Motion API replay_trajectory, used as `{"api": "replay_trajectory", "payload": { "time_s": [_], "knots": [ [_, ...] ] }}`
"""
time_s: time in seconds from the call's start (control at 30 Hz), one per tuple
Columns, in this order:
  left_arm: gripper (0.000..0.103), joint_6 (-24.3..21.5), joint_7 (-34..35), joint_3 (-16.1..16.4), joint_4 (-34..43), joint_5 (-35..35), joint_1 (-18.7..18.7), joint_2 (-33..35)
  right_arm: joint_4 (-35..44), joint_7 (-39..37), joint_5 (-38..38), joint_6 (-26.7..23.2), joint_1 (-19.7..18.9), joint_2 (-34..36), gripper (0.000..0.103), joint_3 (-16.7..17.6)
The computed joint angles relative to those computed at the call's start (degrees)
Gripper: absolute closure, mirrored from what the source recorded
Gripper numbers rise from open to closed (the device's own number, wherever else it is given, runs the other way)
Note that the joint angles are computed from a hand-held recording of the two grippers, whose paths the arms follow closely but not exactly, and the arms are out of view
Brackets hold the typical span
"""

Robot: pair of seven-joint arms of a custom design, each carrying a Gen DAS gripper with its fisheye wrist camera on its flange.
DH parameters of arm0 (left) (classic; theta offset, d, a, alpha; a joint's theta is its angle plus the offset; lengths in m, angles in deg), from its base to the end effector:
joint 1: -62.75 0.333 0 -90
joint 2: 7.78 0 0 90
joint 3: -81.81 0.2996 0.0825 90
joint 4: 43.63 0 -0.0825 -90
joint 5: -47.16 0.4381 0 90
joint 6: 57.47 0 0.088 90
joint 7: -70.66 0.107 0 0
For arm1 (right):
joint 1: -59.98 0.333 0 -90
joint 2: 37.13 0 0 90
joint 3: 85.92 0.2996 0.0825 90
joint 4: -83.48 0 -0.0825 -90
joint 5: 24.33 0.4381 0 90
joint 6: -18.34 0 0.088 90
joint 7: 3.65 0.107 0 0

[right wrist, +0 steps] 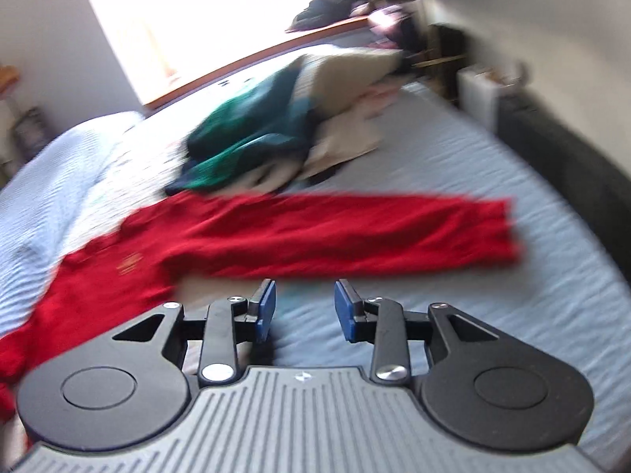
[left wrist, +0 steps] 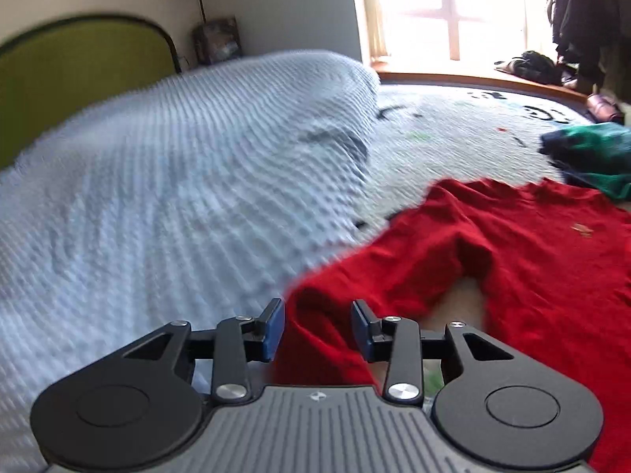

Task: Fold clothes

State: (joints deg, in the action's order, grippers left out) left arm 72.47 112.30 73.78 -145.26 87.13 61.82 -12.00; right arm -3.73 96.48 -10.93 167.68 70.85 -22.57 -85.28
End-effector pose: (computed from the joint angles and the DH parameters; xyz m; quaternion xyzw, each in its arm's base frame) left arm 0.6324 -0.0859 0.6259 -0.7551 0.5102 -0.1622 0.3786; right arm 0.7254 0.1417 0.5858 -0.6023 0.6838 -0.1455 0.3853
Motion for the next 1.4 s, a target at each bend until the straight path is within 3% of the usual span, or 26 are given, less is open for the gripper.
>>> {"api": "replay_trajectory", "payload": {
  "time_s": [0.27,0.5,0.53,0.6,0.83,1.03,1.23,1.4],
  "knots": [
    [0.061,-0.61,-2.65,-0.62,-7.80,-5.97,-0.80,-3.12,-3.31,-9.06,5.16,-2.70,2.83,-2.60,0.066,3.94],
    [0.060,0.00,-12.41,-0.75,-9.06,-1.11,-0.06,-0.43,-5.67,-7.38,4.98,-4.08,4.95,-4.67,0.063,3.67],
    [0.062,0.41,-13.00,-0.77,-9.15,0.38,-0.12,-0.07,-5.72,-7.17,5.06,-4.30,4.98,-4.76,0.063,3.60],
    [0.090,1.21,-12.99,-0.71,-9.61,2.85,-0.32,0.14,-5.85,-6.40,4.47,-4.39,5.17,-4.87,0.061,3.40],
    [0.093,7.67,-17.23,-0.26,-15.06,9.56,2.12,-9.45,-4.97,-7.37,4.85,-5.31,4.86,-4.64,0.061,3.38],
    [0.093,5.49,-11.00,0.02,-14.42,10.58,6.91,-14.82,-2.86,-9.07,6.63,-5.28,5.01,-3.27,0.059,3.96],
    [0.093,-0.49,2.58,2.66,-14.54,-3.37,6.60,-14.04,-0.86,-7.33,7.11,-7.37,5.82,-1.34,0.058,4.19],
    [0.085,-2.43,-1.28,1.68,-15.40,-2.04,9.09,-13.49,-0.86,-5.73,5.08,-9.01,6.09,-1.27,0.058,3.69]
  ]
}}
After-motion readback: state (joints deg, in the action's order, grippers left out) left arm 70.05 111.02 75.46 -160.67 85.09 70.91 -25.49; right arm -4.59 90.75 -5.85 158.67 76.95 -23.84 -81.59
